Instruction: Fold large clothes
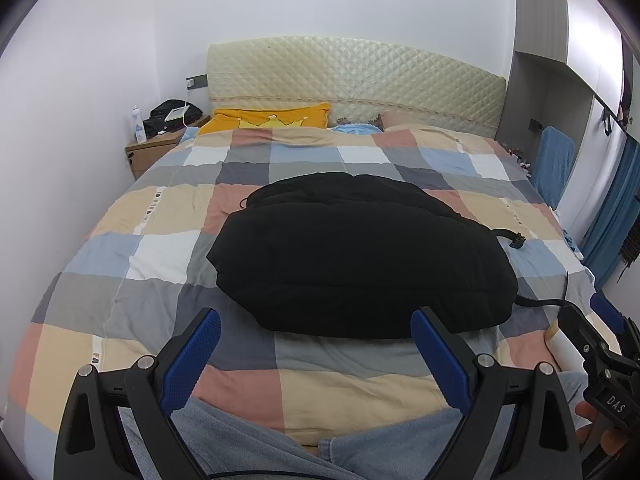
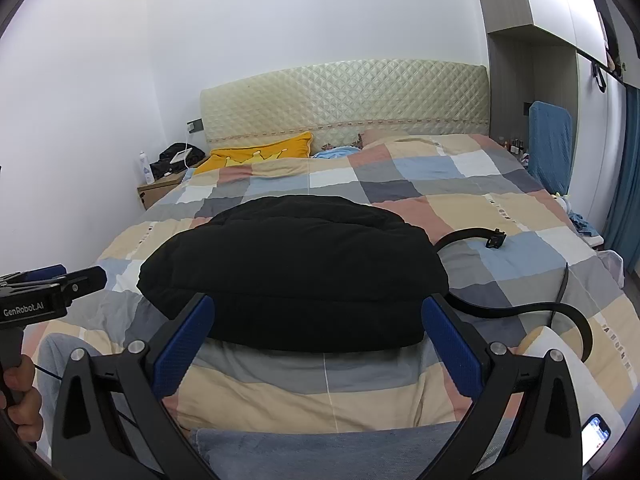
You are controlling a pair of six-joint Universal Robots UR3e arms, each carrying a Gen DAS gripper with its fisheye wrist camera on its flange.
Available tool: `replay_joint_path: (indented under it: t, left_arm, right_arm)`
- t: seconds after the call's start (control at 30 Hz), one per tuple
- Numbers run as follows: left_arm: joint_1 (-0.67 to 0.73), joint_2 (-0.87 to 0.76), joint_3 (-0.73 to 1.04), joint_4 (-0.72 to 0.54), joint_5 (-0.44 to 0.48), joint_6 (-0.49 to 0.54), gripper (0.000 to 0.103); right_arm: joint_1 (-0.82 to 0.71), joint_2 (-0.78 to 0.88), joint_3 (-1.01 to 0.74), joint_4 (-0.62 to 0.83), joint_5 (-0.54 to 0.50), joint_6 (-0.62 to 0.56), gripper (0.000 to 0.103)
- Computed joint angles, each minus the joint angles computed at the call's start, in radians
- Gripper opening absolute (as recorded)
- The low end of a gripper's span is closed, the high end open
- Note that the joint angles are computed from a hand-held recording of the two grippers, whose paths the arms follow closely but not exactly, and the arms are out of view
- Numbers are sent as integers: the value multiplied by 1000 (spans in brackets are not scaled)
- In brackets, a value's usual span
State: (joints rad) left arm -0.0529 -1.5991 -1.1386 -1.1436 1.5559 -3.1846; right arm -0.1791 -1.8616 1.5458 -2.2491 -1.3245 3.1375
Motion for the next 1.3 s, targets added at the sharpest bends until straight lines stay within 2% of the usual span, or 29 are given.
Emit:
replay_joint_path:
  t: [0.2,1.3]
  left_arm:
    - [-7,2,-2,2,5,-5,97]
    - [-45,2,-29,45,40,-31,97]
  right_arm:
    - [-16,-15,8,3,23,-10,103]
    - [-16,-30,2,17,-6,-4,103]
